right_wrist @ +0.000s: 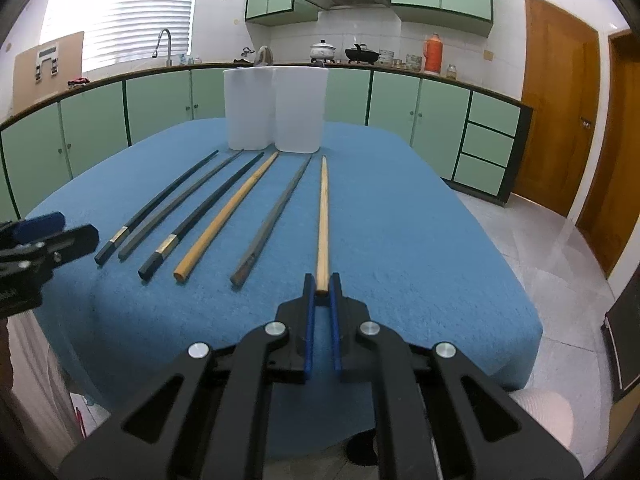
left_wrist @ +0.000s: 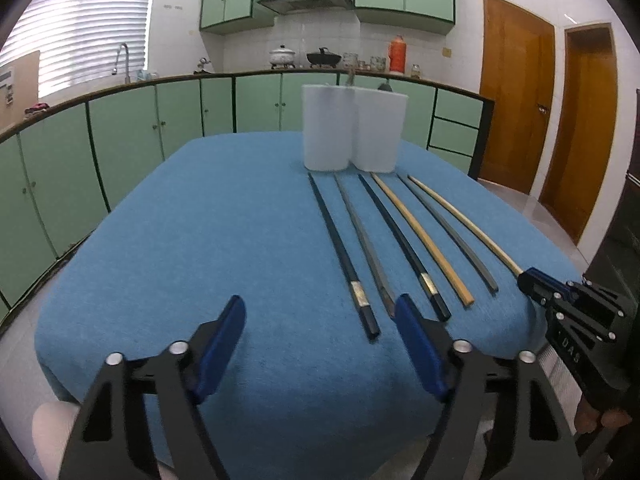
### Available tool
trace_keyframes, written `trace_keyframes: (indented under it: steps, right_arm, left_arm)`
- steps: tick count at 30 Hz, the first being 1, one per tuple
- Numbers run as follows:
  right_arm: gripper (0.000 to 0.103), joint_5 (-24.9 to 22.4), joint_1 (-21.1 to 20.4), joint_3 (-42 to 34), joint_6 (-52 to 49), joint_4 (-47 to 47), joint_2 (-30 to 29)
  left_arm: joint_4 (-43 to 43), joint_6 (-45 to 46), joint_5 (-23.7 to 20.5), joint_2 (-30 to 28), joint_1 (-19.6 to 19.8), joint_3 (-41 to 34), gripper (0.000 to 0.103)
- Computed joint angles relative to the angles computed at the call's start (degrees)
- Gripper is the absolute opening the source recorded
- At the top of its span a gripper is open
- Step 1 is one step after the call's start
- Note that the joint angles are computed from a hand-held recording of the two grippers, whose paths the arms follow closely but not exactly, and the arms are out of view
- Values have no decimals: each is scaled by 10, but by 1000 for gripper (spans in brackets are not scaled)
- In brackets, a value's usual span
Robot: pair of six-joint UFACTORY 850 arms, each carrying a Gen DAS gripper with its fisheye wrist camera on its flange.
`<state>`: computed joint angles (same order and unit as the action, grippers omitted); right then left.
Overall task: Organize utensils
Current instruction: 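Grasp the light wooden chopstick with the right tool while the left tool grasps a black chopstick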
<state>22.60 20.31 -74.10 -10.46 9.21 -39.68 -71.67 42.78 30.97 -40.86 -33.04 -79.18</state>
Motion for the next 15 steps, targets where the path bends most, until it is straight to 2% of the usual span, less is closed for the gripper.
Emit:
trace_keyframes:
  steps: [5,10,12,15]
  right_arm:
    - [6,0,-3,2,27,-24,0]
    - [6,0,-7,4,59,-52,1]
    - [6,1,-8,5,66,-59,2]
    - [6,1,-9,5,73,-65,2]
  left_arm:
    - [-9,10,-5,-1,-4,-2,63]
    - [-22,17,-18,-3,-5,-3,44]
    - [-27,16,-14,-4,-8,-2,43]
    - [-23,16,-16,-5,-11,-2,35]
